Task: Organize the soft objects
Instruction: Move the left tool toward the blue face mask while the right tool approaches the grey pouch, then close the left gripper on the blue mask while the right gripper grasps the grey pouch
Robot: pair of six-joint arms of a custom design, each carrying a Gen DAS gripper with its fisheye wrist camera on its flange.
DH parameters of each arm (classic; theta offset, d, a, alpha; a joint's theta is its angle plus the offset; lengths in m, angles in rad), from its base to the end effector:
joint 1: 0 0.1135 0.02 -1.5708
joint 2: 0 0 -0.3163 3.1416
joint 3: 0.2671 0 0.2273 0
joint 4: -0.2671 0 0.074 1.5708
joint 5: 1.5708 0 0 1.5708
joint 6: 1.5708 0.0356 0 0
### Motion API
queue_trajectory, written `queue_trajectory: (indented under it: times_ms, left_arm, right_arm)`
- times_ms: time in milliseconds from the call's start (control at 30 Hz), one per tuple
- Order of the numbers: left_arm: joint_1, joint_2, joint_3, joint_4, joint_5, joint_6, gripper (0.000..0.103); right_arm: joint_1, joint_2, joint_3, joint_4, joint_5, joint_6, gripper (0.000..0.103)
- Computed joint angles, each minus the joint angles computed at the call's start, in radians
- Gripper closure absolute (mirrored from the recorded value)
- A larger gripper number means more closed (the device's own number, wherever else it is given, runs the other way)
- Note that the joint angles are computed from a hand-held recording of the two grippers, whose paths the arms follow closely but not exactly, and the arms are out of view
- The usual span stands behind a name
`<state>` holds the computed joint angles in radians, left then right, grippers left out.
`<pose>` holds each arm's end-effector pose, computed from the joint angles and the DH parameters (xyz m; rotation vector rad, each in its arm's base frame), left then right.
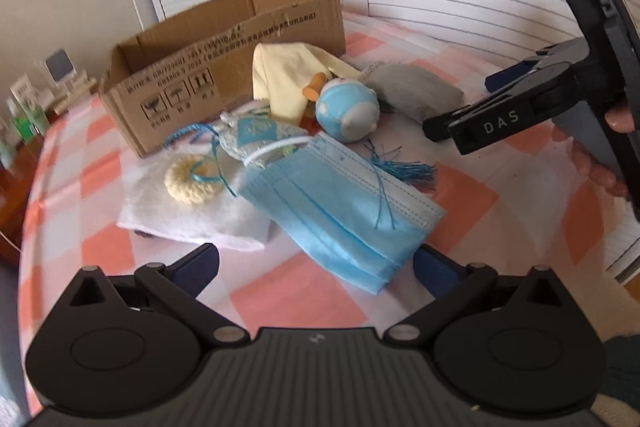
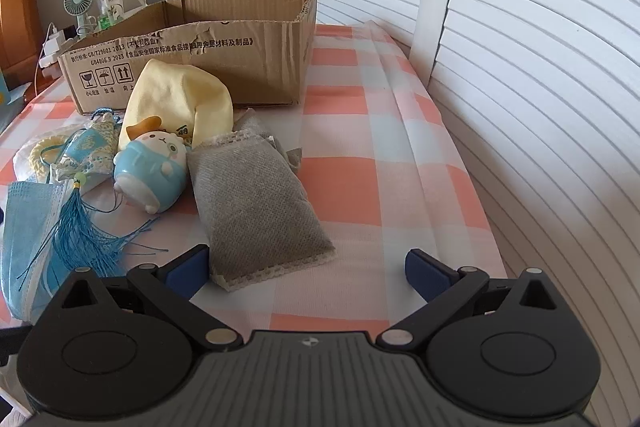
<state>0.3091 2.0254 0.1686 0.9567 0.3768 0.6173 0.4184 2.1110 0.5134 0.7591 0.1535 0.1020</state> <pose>0.2147 0.0548 0.0865 0.5220 2.3293 -0.0354 0.2853 0.1209 0.0828 -0.3077 2.3773 0.0583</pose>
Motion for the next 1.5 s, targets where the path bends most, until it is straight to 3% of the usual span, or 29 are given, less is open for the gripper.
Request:
queue_trajectory:
  times_ms: [67,233,567,700,1133,1233,1300,1467,1500]
  left_arm:
    - [-0.022,0.013,-0.039,0.106,-0.029,0.044,0.001]
    - [-0.094,0.061,-0.057,0.207,-0.073,0.096,0.001]
    - [-0.153,0.083,-0.033,0.231,-0.089,0.054,0.008]
    - [-0.16,0.08,-0.022,0.218,-0.081,0.043,0.028]
    - [-0.119,0.028,-0.024,0.143,-0.042,0.036,0.063]
    - [-0.097,0.014,-0.02,0.116,-0.029,0.036,0.056]
    - [-0.094,0.044,-0.028,0.164,-0.045,0.018,0.052]
    - [-0.099,0.098,-0.028,0.227,-0.038,-0.028,0.053]
    - [-0.101,0.097,-0.025,0.226,-0.036,-0.035,0.058]
  right_arm:
    - [0.0,0.0,0.002,-0.004,0.001,0.002,0.0]
    - [0.004,0.003,-0.006,0.012,0.004,0.003,0.0]
    - [0.001,0.001,-0.002,0.005,-0.002,-0.002,0.0]
    - [0.0,0.003,-0.008,0.018,-0.005,-0.006,0.0]
    - [-0.003,0.008,-0.024,0.048,-0.01,-0.012,0.0]
    - [-0.002,0.007,-0.022,0.042,-0.007,-0.008,0.0]
    - [0.002,0.004,-0.019,0.034,-0.001,-0.003,0.0]
    - [0.007,-0.003,-0.014,0.013,0.0,-0.002,0.0]
    - [0.008,-0.004,-0.012,0.008,0.0,-0.002,0.0]
